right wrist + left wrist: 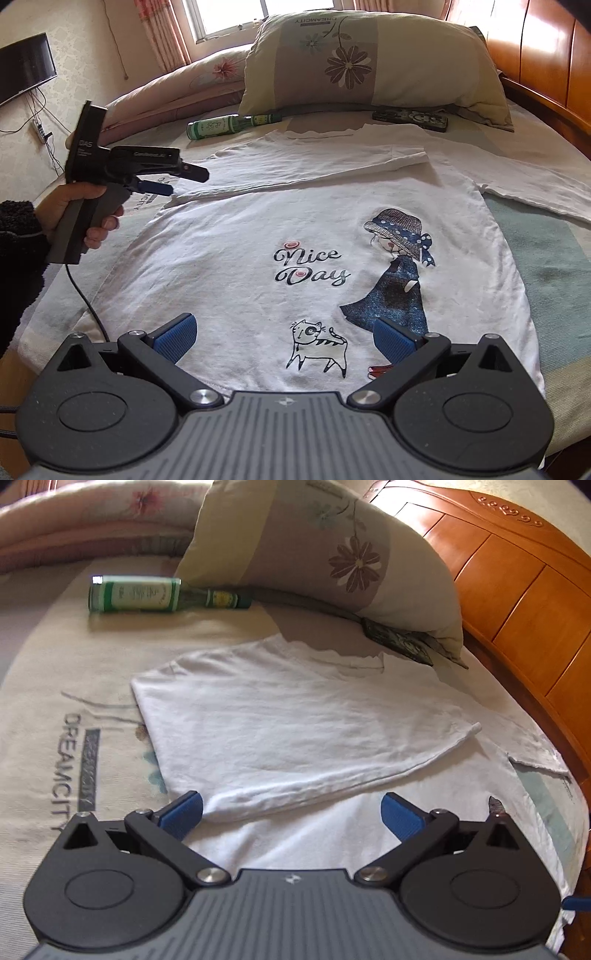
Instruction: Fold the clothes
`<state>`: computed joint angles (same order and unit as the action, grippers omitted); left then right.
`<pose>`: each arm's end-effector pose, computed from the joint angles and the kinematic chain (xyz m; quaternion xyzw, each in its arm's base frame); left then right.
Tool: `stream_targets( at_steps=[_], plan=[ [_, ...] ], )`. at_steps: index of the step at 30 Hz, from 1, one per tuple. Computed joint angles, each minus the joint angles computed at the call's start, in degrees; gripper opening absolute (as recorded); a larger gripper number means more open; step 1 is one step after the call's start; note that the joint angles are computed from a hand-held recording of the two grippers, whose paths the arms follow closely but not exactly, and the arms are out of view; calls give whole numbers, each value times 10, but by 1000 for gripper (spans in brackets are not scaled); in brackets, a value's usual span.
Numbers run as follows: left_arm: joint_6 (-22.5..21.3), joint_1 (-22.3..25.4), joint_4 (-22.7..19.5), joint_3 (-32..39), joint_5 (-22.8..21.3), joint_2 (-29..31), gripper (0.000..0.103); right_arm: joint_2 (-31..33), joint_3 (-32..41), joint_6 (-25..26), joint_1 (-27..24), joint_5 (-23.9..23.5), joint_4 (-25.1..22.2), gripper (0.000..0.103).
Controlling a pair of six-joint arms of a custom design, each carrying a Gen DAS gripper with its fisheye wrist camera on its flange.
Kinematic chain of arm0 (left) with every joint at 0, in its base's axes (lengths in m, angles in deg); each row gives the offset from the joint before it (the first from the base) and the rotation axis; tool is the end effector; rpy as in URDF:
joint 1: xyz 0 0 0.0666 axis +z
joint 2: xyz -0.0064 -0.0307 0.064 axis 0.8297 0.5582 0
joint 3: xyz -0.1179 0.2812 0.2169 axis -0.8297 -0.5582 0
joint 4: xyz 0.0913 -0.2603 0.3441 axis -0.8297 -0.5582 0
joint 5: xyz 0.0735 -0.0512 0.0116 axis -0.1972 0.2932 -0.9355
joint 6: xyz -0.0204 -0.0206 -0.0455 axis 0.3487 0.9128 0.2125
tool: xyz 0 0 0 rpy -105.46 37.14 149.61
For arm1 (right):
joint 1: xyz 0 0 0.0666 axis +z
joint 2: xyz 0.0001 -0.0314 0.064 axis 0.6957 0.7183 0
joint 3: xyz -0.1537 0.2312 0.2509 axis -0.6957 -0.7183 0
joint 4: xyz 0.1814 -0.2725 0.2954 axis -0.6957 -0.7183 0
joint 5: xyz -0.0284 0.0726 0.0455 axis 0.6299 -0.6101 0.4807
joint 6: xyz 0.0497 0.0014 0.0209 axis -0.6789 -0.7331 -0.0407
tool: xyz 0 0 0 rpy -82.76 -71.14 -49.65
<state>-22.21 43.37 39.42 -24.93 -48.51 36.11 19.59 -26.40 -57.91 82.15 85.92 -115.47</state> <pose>0.4083 -0.0953 0.3413 0.0148 0.9139 -0.1244 0.3860 0.2876 0.2257 0.3586 -0.1850 0.8972 0.1904 0.3530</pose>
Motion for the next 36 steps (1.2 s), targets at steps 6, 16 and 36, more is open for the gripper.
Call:
stream_targets(
  at_steps=[6,16,36],
  plan=[
    [-68,-63,-7,29,-12,-11,102,15,-1,16,-41,44,12,103],
    [-71,-152,40,186,23,201,102,-3,-29,12,-71,18,29,103],
    [-43,-205,49,310,58,346,102,-26,-60,-9,-127,-54,53,103]
  ],
)
